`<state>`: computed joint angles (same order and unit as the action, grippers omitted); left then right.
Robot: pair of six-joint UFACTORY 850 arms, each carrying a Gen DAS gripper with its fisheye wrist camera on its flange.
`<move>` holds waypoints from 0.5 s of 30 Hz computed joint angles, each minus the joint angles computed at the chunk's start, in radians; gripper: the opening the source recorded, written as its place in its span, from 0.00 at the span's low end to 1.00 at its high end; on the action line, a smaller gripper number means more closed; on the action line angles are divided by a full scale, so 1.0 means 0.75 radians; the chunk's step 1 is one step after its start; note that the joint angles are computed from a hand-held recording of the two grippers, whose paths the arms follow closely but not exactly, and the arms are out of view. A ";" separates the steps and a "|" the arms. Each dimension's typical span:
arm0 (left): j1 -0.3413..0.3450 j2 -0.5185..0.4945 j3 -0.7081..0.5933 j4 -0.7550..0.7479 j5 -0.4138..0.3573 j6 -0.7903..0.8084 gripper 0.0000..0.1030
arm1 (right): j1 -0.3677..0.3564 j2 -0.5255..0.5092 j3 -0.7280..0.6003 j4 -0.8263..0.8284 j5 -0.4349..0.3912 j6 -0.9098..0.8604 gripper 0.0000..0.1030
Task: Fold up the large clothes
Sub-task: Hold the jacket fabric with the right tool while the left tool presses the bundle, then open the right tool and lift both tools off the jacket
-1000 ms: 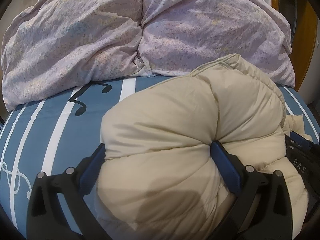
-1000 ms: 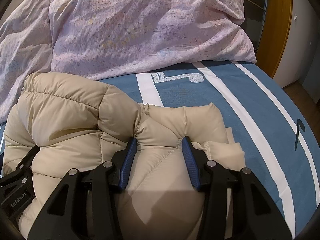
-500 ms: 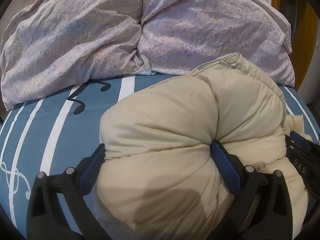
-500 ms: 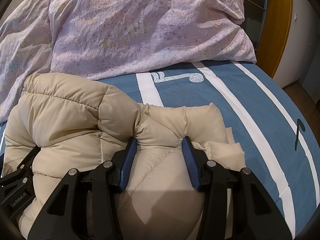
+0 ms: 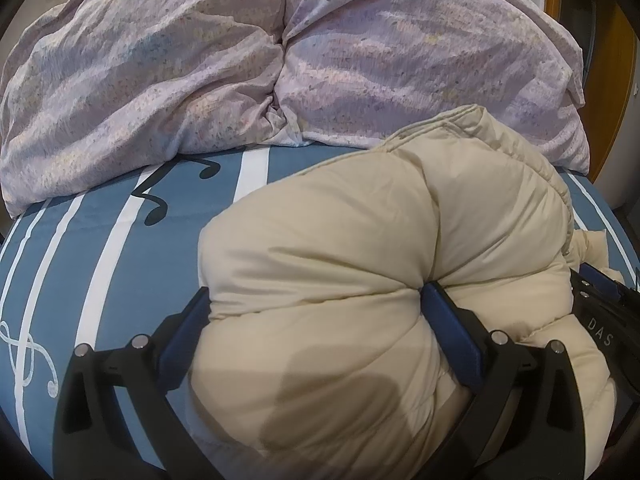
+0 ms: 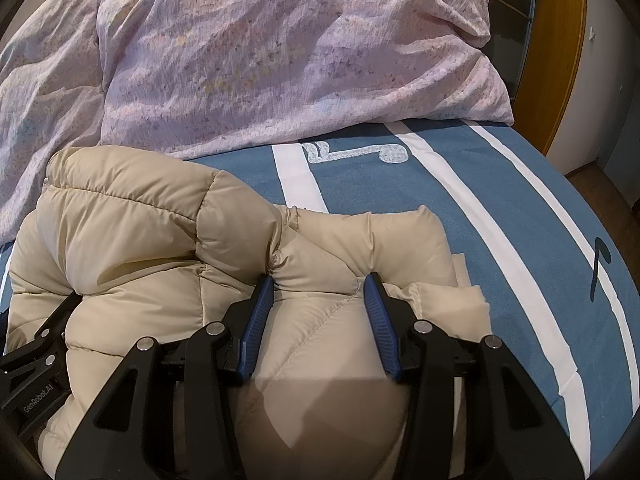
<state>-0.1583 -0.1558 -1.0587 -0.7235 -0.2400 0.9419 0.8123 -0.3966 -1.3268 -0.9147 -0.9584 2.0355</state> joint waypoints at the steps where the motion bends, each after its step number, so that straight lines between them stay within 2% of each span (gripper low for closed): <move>1: 0.000 0.000 0.000 0.004 -0.001 -0.005 0.98 | -0.002 0.004 0.005 0.001 0.013 0.002 0.48; 5: 0.014 -0.006 -0.008 -0.075 -0.031 0.054 0.98 | -0.018 0.032 0.046 -0.016 0.086 0.040 0.48; 8: 0.050 -0.018 -0.029 -0.169 -0.124 0.117 0.98 | -0.018 0.044 0.064 -0.029 0.107 0.058 0.49; 10: 0.078 -0.014 -0.040 -0.146 -0.205 0.079 0.98 | -0.022 0.062 0.085 -0.047 0.145 0.081 0.51; 11: 0.101 -0.010 -0.049 -0.131 -0.279 0.054 0.98 | -0.024 0.083 0.111 -0.064 0.182 0.102 0.52; 12: 0.144 0.002 -0.057 -0.156 -0.399 0.073 0.98 | -0.028 0.122 0.155 -0.090 0.245 0.139 0.54; 14: 0.205 0.036 -0.049 -0.196 -0.519 0.140 0.98 | -0.016 0.221 0.266 -0.205 0.359 0.309 0.61; 15: 0.234 0.063 -0.034 -0.215 -0.544 0.185 0.98 | 0.000 0.260 0.311 -0.278 0.381 0.410 0.73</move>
<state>0.0169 -0.1085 -1.0841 -0.8846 -0.6479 1.0809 0.8120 -0.2013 -1.0936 -1.1232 -0.6728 2.3429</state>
